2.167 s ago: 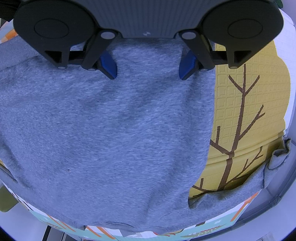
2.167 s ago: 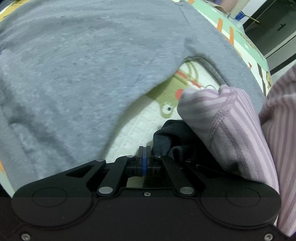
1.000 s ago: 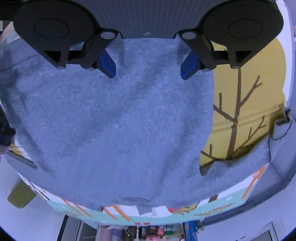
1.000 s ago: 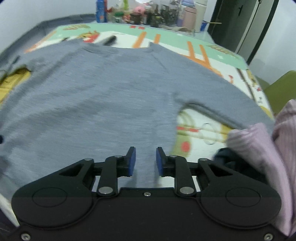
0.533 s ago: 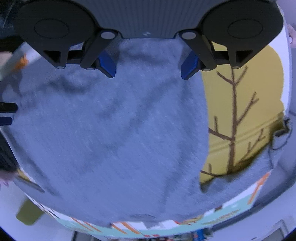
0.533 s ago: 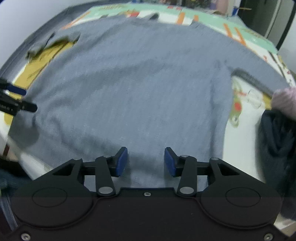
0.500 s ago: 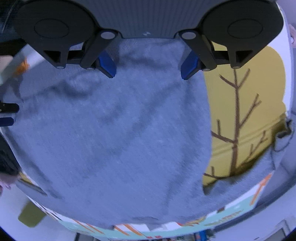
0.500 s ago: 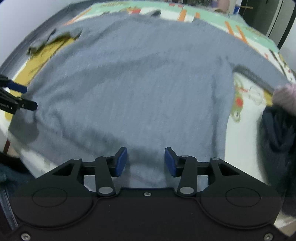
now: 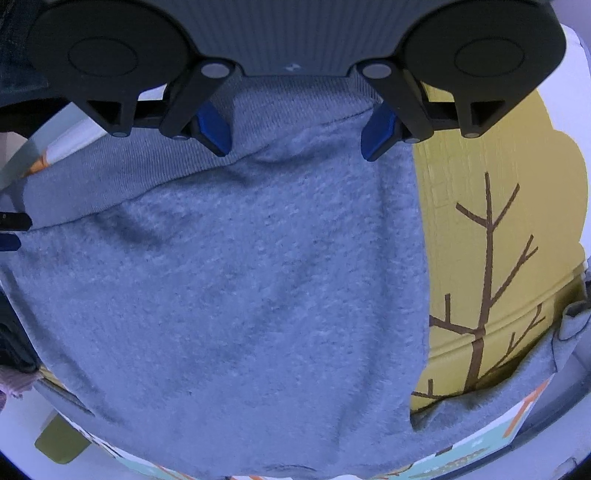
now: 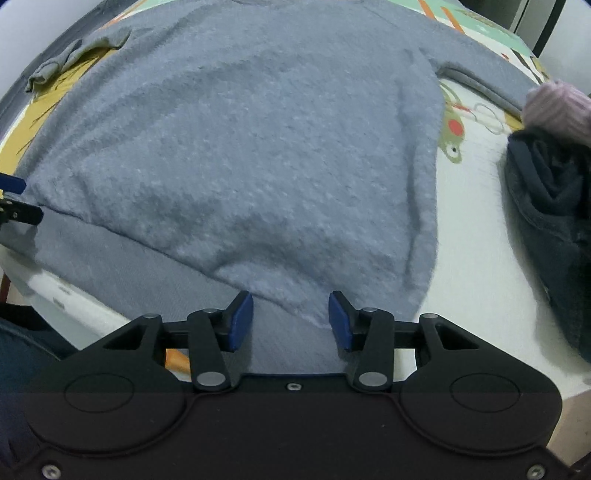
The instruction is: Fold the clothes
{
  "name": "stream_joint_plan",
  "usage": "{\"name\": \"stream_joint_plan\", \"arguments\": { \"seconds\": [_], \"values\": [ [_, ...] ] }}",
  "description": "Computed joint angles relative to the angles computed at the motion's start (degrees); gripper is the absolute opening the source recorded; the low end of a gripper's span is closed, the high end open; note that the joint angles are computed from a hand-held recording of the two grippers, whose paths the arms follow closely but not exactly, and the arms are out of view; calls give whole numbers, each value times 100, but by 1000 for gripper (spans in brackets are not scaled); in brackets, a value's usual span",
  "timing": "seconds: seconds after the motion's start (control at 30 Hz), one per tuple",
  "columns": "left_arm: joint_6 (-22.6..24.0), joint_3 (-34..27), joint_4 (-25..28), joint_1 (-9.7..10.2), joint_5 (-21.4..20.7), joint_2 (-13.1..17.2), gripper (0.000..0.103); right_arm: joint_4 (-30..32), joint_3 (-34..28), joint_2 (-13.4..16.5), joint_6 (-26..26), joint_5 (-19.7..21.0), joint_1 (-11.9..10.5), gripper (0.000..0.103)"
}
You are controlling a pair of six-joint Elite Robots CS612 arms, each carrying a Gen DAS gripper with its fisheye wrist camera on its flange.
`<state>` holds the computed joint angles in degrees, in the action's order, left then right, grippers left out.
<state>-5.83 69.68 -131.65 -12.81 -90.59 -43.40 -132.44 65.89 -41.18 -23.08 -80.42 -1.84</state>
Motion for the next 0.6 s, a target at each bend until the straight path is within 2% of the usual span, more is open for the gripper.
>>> {"name": "stream_joint_plan", "arguments": {
  "seconds": [0.17, 0.3, 0.4, 0.6],
  "values": [
    [6, -98, 199, 19, -126, 17, 82, 224, -13, -42, -65, -85, -44, 42],
    [-11, -188, 354, 96, -616, 33, 83, 391, -75, -39, -99, -117, -63, 42],
    [-261, -273, 483, 173, -1014, 62, 82, 510, -156, -9, -138, -161, -55, 42],
    [-720, -213, 204, 287, -1334, 6, 80, 802, -312, 38, -233, -348, -37, 42]
  ]
}}
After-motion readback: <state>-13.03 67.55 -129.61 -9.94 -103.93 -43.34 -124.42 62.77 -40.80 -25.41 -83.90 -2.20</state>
